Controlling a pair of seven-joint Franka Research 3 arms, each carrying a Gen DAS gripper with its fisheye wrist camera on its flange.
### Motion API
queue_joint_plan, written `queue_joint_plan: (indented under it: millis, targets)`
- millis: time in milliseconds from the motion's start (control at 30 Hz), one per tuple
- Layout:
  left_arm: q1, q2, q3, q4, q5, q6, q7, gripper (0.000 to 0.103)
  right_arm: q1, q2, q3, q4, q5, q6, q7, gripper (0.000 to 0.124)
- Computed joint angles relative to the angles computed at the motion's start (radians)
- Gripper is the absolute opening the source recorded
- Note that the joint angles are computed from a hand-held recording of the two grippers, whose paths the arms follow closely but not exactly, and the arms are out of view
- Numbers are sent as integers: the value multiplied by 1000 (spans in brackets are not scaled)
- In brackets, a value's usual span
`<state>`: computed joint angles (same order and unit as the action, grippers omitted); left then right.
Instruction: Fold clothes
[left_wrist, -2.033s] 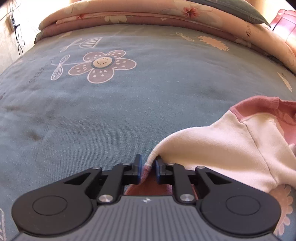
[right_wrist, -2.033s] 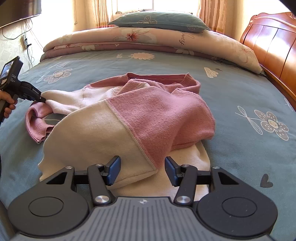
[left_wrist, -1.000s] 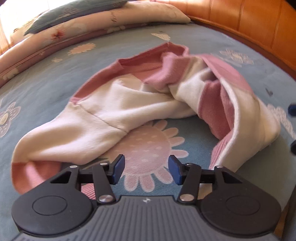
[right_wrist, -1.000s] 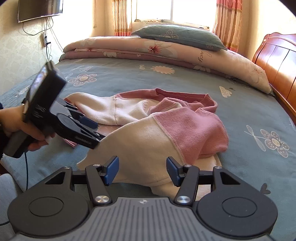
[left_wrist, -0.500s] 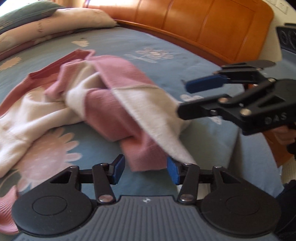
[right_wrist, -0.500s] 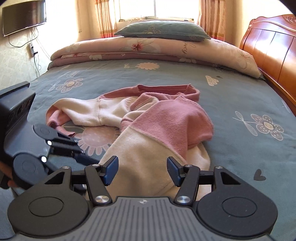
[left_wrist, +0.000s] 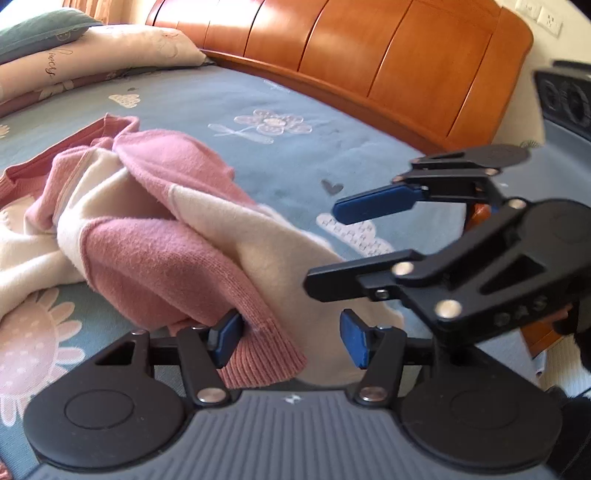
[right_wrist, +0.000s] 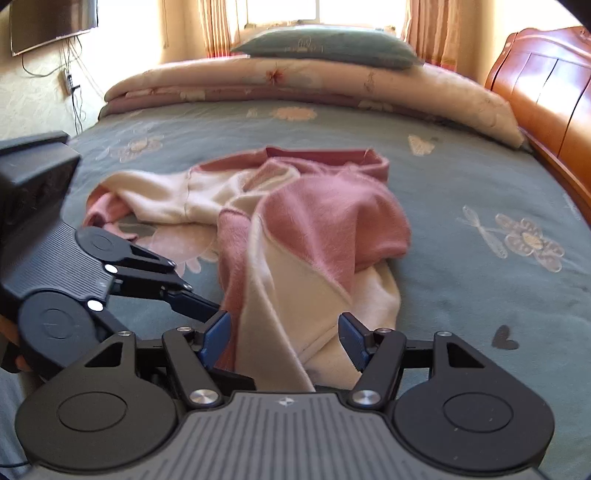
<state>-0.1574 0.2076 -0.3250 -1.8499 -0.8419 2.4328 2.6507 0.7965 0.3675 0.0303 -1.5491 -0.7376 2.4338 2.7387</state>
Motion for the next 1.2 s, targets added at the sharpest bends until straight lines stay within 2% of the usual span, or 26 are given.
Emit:
queue_joint_plan:
  millis: [67, 100, 133, 233, 400, 567, 700, 933, 1200]
  targets:
    - [0, -9, 3, -17, 5, 12, -4, 57, -21, 12, 9, -7, 38, 36, -28, 63]
    - [-1, -15, 6, -26, 12, 20, -10, 57, -31, 16, 11, -16, 59, 62, -43, 54]
    - [-2, -20, 9, -34, 20, 28, -15, 58, -38, 18, 13, -24, 78, 84, -56, 39]
    - [-3, -32, 17, -54, 40, 47, -38, 58, -40, 23, 12, -35, 124, 117, -100, 6]
    - [-12, -42, 26, -83, 108, 107, -78, 59, -18, -5, -11, -35, 100, 62, -148, 5]
    - [-2, -33, 25, -79, 128, 117, -106, 64, -14, -58, -24, -24, -19, -126, -147, 5]
    - [3, -25, 25, -75, 154, 131, -139, 64, -53, -92, -9, -22, -77, -275, -159, 5]
    - [18, -12, 23, -69, 194, 140, -183, 65, -131, -123, 11, -25, -136, -460, -171, 5]
    - [23, 8, 19, -57, 264, 147, -246, 66, -185, -106, 1, -10, -202, -611, -195, 4]
